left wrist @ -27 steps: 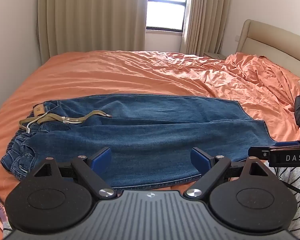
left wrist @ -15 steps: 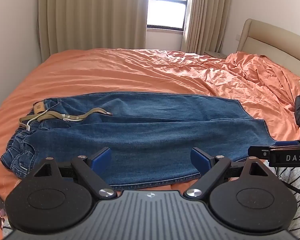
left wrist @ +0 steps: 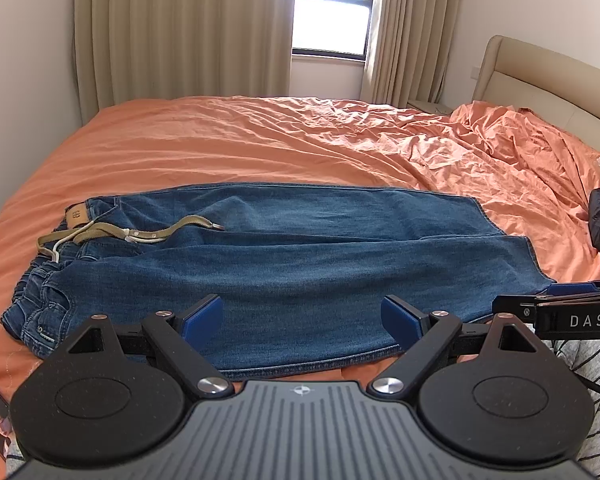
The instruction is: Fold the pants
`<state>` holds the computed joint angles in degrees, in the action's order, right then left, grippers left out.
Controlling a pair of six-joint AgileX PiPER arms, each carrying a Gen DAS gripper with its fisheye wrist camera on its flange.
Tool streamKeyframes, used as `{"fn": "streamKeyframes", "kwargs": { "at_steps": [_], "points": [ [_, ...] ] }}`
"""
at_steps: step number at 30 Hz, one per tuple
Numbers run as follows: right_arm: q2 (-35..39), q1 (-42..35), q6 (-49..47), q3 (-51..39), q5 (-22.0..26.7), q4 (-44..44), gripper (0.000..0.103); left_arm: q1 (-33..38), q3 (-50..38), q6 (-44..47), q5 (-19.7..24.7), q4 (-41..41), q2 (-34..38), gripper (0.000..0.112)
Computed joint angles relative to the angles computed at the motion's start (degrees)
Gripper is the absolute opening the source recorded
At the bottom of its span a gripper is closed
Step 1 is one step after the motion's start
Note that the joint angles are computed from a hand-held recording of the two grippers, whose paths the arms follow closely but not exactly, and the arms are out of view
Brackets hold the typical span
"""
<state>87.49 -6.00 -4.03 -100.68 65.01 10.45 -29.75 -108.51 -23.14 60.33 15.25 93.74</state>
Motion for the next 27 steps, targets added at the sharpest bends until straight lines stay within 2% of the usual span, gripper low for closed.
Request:
{"fn": "streamKeyframes", "kwargs": {
  "at_steps": [17,27],
  "points": [
    [0.4,-0.1,-0.1,-0.9,0.8,0.3,0.082,-0.7,-2.8,0.1,2.1,0.3,1.0,0.103],
    [0.4,0.0,-0.3,-0.8,0.8,0.5,0.082,-0.3,-2.4,1.1,1.8,-0.2,1.1,0.103]
  ]
}}
